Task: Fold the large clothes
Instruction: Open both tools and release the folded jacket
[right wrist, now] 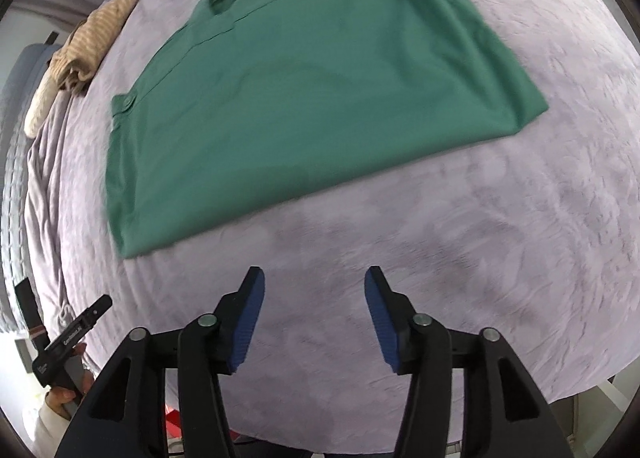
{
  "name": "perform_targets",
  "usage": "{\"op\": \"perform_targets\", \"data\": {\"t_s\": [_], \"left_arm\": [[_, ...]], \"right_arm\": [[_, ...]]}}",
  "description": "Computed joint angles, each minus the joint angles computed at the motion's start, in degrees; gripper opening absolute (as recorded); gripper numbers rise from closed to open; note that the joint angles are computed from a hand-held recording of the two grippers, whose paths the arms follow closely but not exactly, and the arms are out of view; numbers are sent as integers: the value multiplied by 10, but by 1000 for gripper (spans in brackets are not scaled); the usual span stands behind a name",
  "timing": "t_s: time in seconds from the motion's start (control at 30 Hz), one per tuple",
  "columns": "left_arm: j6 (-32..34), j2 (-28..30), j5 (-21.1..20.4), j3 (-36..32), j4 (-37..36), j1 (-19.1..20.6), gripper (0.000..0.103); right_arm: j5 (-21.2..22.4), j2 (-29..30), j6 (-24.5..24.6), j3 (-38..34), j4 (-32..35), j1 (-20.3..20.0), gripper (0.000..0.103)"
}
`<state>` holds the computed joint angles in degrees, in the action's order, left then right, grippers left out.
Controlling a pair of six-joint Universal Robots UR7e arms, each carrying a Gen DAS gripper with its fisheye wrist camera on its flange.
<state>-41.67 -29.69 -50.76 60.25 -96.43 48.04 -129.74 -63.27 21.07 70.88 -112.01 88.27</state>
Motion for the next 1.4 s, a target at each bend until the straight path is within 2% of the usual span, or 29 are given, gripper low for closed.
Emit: {"op": "perform_targets", "data": {"t_s": [0.17,0.2,0.3,0.37,0.4,0.53,0.63,0.73,0.87,1.13,1.4], "left_arm": [[5,-22,1,32,-17,-1,103],[6,-22,-1,28,-13,-1,103],[17,-23,-6,27,-14,5,103],[15,-15,-6,7,4,-2,103],[17,-13,-4,5,3,-1,103],[22,-10,-7,-3,-5,8,103],[28,-2,7,-14,-6,16,103],[33,6,8,-27,-2,25,103],[43,12,-16,-38,-16,37,103],[65,33,-14,-67,-27,55,103],[100,67,-19,-113,-39,76,103]], "right_arm": [[4,12,3,-7,4,8,65],[8,15,3,-8,2,10,70],[16,23,-7,-11,-8,13,72],[24,29,-17,-13,-17,15,87],[27,34,-22,-15,-19,17,90],[30,59,-26,-37,1,26,90],[48,73,-20,-49,7,26,90],[80,90,-10,-62,7,21,90],[121,118,-2,-82,-5,16,90],[208,151,30,-78,-56,-11,90],[295,165,15,-67,-116,-32,91]]}}
